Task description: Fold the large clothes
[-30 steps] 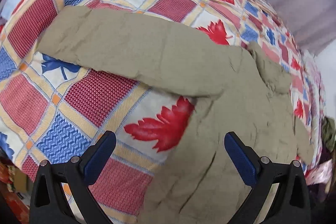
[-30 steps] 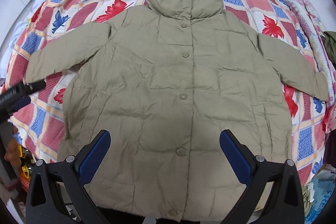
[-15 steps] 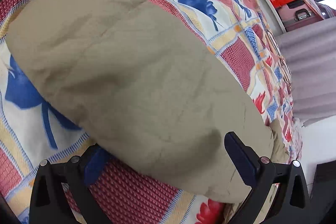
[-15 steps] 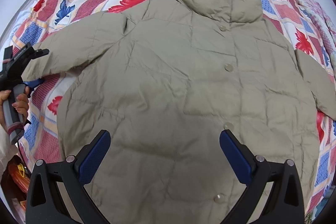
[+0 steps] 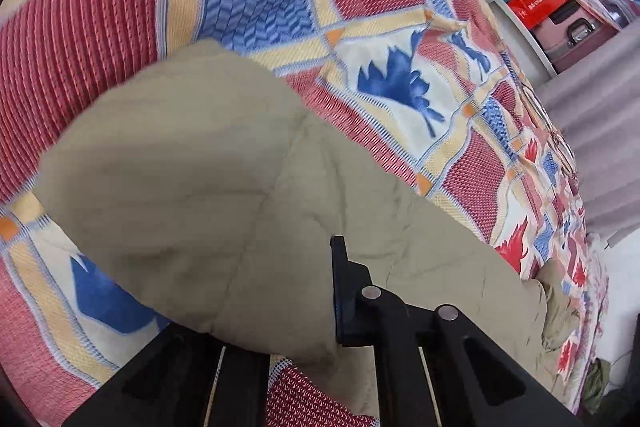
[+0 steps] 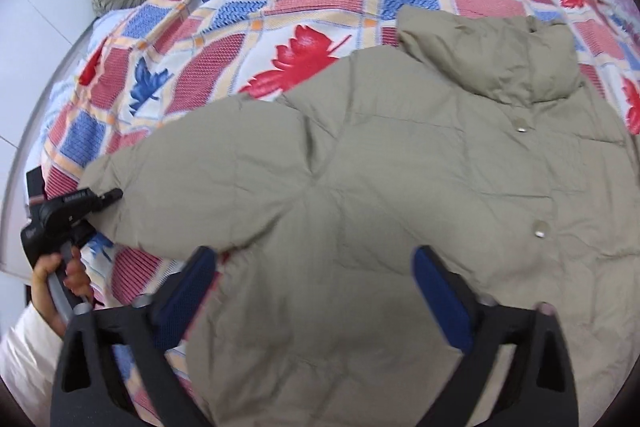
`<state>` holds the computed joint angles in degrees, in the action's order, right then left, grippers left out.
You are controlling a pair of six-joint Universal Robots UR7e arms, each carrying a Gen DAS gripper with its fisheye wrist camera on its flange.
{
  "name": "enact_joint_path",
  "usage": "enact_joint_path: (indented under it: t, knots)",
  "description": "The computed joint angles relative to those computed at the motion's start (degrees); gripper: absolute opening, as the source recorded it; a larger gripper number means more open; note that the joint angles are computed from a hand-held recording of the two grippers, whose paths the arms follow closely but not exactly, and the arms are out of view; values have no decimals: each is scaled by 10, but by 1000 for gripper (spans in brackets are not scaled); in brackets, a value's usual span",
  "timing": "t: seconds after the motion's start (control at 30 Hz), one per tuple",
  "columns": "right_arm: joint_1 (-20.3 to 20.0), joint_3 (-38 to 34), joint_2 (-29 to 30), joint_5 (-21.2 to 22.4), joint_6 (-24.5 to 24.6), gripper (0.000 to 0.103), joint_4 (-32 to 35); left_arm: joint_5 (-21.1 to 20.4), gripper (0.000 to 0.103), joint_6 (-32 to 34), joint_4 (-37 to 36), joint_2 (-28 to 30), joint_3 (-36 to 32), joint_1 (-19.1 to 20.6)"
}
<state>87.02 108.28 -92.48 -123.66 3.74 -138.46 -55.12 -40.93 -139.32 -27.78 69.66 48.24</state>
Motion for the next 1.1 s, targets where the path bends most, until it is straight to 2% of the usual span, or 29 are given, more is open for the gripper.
enact_joint_path:
  t: [0.03,0.07,0.1,0.2,0.37,0.47,0.53,0.7,0.83,0.9,0.97,1.1]
  knots:
    - [-6,-5,5,18,6,42,1,14,10,18,-5,-7,6,-9]
    - [-13,-12,15,32,21,32,7,27,10,37,-5,-8,2,-17]
    - [-22,-16,21,47,32,28,7,40,10,59,-1,-6,-10,-26]
    - [-56,-10,35,134,45,26,-30,66,10,117,-14,-10,-18,-54]
    - [-87,-1,62,190,66,25,-43,46,10,219,-59,-1,-47,-93]
    - [-96,4,67,201,69,25,-40,14,10,261,-71,27,-89,-115]
    - [-98,0,65,211,67,25,-27,-22,10,275,-65,54,-131,-128]
    - [-117,13,19,253,81,25,10,-99,10,321,2,146,-263,-168]
    - [-140,35,-56,263,96,25,42,-167,10,330,88,237,-383,-192]
    - [-150,41,-98,240,93,25,61,-188,10,330,135,282,-439,-201]
    - [-162,46,-139,212,85,25,72,-174,10,333,186,335,-498,-215]
    - [-197,46,-201,173,82,25,109,-179,11,288,276,391,-543,-222]
